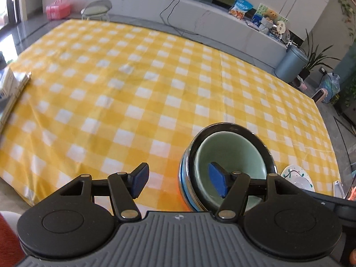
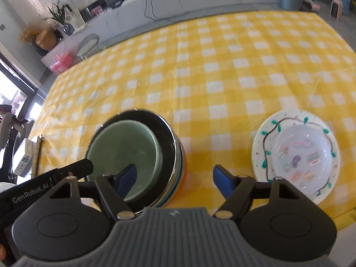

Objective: Organize plates and bowls
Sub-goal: 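Move both grippers to the rim of the steel bowl stack, then close both grippers on the bowl stack rim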

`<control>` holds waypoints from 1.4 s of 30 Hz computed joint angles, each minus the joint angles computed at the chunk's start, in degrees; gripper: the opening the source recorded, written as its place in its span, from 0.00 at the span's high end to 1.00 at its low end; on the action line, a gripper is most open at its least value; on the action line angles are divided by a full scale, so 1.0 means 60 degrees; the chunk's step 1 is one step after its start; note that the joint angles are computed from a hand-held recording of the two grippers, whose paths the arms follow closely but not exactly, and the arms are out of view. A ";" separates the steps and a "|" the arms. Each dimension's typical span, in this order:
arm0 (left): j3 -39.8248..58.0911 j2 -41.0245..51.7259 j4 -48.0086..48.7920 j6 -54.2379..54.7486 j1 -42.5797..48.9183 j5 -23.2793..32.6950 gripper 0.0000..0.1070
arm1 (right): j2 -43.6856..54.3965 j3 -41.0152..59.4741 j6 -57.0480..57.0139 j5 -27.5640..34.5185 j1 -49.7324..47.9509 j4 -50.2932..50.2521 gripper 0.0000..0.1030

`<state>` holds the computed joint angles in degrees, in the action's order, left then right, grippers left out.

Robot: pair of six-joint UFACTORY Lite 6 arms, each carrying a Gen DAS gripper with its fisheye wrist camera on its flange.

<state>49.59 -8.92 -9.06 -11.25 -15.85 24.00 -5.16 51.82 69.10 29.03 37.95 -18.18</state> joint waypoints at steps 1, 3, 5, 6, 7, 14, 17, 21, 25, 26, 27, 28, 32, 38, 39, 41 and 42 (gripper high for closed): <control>0.0022 0.0117 0.0029 -0.0060 -0.0001 -0.0034 0.32 | 0.0114 0.0002 -0.0143 -0.0115 -0.0075 0.0217 0.31; 0.0078 0.0357 -0.0215 0.0106 0.0038 -0.0082 0.32 | 0.0277 -0.0060 -0.0626 -0.0405 -0.0310 0.0762 0.32; 0.0135 0.0605 -0.0795 0.0655 0.0116 -0.0101 0.32 | 0.0465 -0.0059 -0.0892 -0.0601 -0.0440 0.1070 0.32; 0.0197 0.0770 -0.0978 0.0845 0.0142 -0.0116 0.32 | 0.0571 -0.0058 -0.1077 -0.0708 -0.0521 0.1237 0.32; 0.0250 0.0915 -0.1026 0.0888 0.0127 -0.0123 0.33 | 0.0629 -0.0102 -0.1296 -0.0834 -0.0598 0.1435 0.33; 0.0536 0.1717 -0.1399 0.1024 0.0113 -0.0199 0.38 | 0.1010 -0.0371 -0.4146 -0.1645 -0.1256 0.4427 0.40; 0.0536 0.1884 -0.2110 0.1644 0.0259 -0.0304 0.38 | 0.1126 -0.0527 -0.5549 -0.1901 -0.1466 0.5882 0.43; 0.0640 0.2116 -0.3275 0.2599 0.0450 -0.0258 0.39 | 0.1078 -0.0891 -0.8442 -0.2201 -0.1815 0.8940 0.49; 0.0592 0.2191 -0.4965 0.4060 0.0616 -0.0062 0.52 | 0.0881 -0.1212 -0.9506 -0.2315 -0.1976 1.0146 0.50; 0.0620 0.2201 -0.4745 0.3812 0.0528 -0.0128 0.52 | 0.0844 -0.1278 -0.9794 -0.2319 -0.2021 1.0466 0.50; 0.0638 0.2187 -0.4566 0.3612 0.0461 -0.0154 0.52 | 0.0819 -0.1328 -1.0021 -0.2325 -0.2065 1.0702 0.51; 0.0621 0.2172 -0.4540 0.3579 0.0440 -0.0179 0.52 | 0.0809 -0.1336 -1.0074 -0.2322 -0.2092 1.0776 0.51; 0.0635 0.2162 -0.4525 0.3490 0.0405 -0.0192 0.53 | 0.0632 -0.1505 -0.9792 -0.2428 -0.2034 1.0584 0.52; 0.0617 0.2147 -0.4670 0.3659 0.0459 -0.0158 0.55 | 0.0347 -0.1784 -0.9824 -0.2484 -0.2078 1.0738 0.52; 0.0600 0.2138 -0.4768 0.3747 0.0484 -0.0127 0.55 | 0.0315 -0.1833 -0.9900 -0.2477 -0.2114 1.0827 0.53; 0.0571 0.2138 -0.5033 0.4019 0.0555 -0.0072 0.55 | 0.0264 -0.1828 -0.9481 -0.2464 -0.2109 1.0471 0.53; 0.0543 0.2105 -0.5089 0.4075 0.0551 -0.0079 0.55 | 0.0252 -0.1803 -0.9238 -0.2454 -0.2099 1.0234 0.53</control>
<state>52.85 3.71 -39.60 13.20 -12.54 23.53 -3.65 41.01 13.67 14.31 25.36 43.23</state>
